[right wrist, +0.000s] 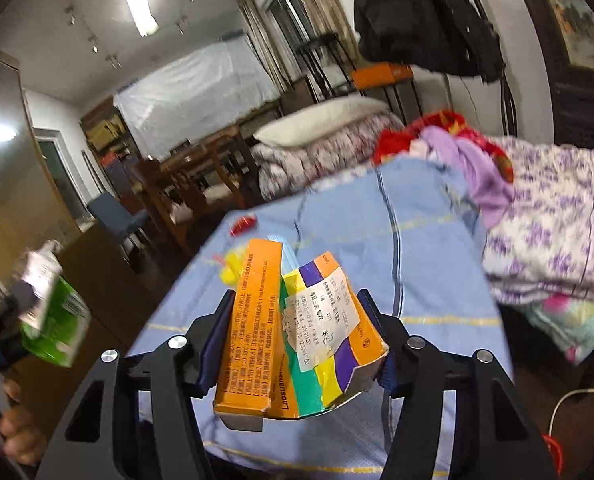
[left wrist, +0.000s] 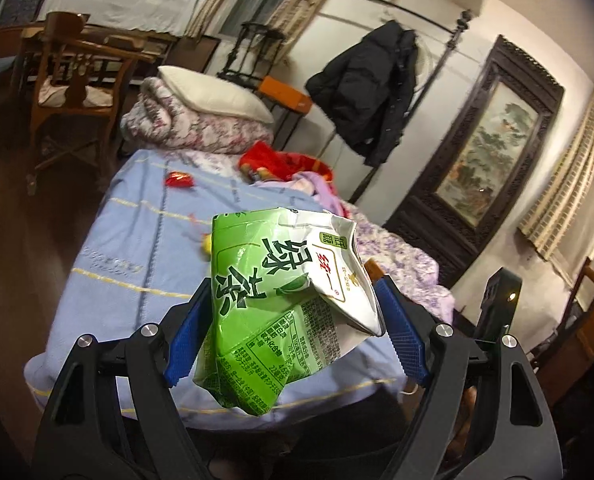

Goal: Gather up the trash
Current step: 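Carry the box and pouch to the red wastebasket and release both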

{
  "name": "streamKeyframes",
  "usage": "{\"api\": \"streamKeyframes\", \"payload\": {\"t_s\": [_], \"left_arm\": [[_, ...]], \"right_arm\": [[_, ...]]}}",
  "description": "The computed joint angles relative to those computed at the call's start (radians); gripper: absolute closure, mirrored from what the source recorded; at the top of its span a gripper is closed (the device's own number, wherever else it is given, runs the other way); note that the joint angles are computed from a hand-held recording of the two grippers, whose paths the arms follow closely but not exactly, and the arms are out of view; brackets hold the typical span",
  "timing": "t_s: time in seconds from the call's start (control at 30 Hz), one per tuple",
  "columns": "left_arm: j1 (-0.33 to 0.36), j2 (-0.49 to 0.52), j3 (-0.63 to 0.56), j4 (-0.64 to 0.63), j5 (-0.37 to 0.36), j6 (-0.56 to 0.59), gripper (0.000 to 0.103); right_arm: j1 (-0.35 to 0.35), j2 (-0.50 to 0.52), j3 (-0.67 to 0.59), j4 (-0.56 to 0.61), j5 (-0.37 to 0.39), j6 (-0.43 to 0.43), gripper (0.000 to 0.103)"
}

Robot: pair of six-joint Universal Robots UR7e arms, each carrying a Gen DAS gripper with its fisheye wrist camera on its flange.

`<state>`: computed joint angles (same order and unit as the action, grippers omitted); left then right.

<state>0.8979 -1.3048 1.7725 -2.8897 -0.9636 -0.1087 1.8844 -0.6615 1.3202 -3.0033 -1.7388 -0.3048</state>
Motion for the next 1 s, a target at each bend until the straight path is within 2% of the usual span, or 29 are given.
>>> {"api": "streamKeyframes", "payload": {"t_s": [0.17,0.3,0.4,0.57,0.67,0.8,0.9,0.97,1.0], "left_arm": [[-0.032,0.013,0.003,-0.001,-0.038,-0.014,0.025],[-0.065,0.037,-0.004,0.029,-0.048,-0.009,0.025],[-0.088,0.064,-0.016,0.055,-0.063,-0.007,0.025],[-0.114,0.133,-0.052,0.095,-0.114,-0.022,0.025],[-0.124,0.189,-0.085,0.133,-0.141,-0.029,0.025],[-0.128,0.256,-0.122,0.178,-0.160,-0.033,0.025],[-0.122,0.311,-0.166,0.236,-0.183,-0.043,0.025],[-0.120,0.342,-0.189,0.264,-0.192,-0.043,0.025],[-0.121,0.350,-0.190,0.270,-0.193,-0.042,0.025]], "right_arm": [[0.004,-0.109,0.081,-0.020,0.030,0.003,0.045],[0.001,-0.212,0.189,-0.087,0.008,-0.034,0.045],[-0.029,-0.323,0.299,-0.117,-0.002,-0.031,0.045],[-0.100,-0.448,0.408,-0.105,-0.038,-0.004,0.045],[-0.157,-0.480,0.439,-0.076,-0.094,-0.003,0.045],[-0.236,-0.470,0.430,0.045,-0.167,0.050,0.044],[-0.300,-0.434,0.418,0.142,-0.257,0.094,0.038],[-0.332,-0.422,0.422,0.180,-0.254,0.138,0.036],[-0.360,-0.432,0.430,0.202,-0.206,0.174,0.035]]}}
